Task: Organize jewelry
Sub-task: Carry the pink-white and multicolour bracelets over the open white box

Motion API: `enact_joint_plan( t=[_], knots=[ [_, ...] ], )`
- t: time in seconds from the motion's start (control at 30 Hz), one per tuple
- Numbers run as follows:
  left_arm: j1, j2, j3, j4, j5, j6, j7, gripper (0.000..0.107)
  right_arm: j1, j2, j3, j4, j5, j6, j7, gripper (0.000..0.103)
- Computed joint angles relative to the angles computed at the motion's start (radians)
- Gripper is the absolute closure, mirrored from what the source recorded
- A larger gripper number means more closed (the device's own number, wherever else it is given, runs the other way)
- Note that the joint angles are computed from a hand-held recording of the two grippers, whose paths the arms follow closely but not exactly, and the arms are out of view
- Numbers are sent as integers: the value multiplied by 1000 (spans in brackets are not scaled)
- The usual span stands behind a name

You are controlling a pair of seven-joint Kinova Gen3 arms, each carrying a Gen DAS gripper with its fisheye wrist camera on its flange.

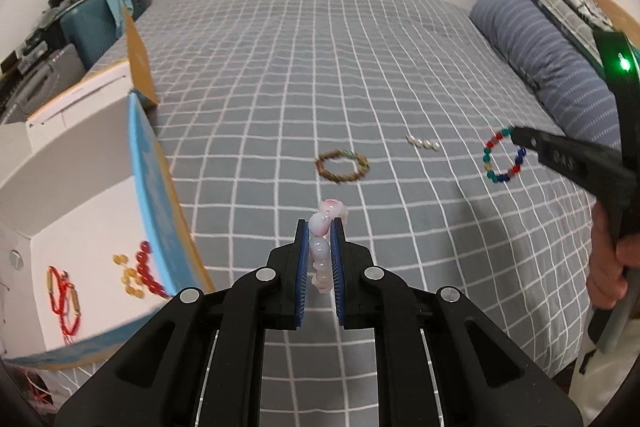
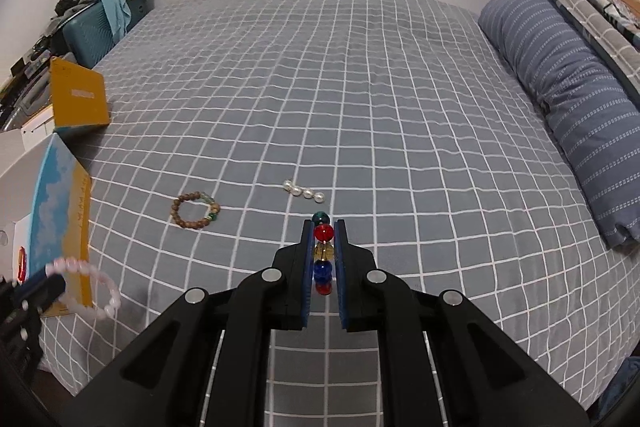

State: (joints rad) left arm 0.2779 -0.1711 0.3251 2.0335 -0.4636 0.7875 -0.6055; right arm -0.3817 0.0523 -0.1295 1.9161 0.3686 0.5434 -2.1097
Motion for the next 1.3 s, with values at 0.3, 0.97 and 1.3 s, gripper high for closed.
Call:
enact_joint_plan(
  t=[0.3,0.97,1.3],
  knots=[
    [-67,-77,-40,-25,23,36,-73,97,-43,-23,-40,-36,-14,11,-12,94],
    [-309,-325,-115,-7,111,158,-302,97,-261,32,-121,-210,44,44,-73,94],
    [-425,-422,-223,38,154,185,-443,97,-404,109,-123,-301,70,59,-82,94]
  ],
)
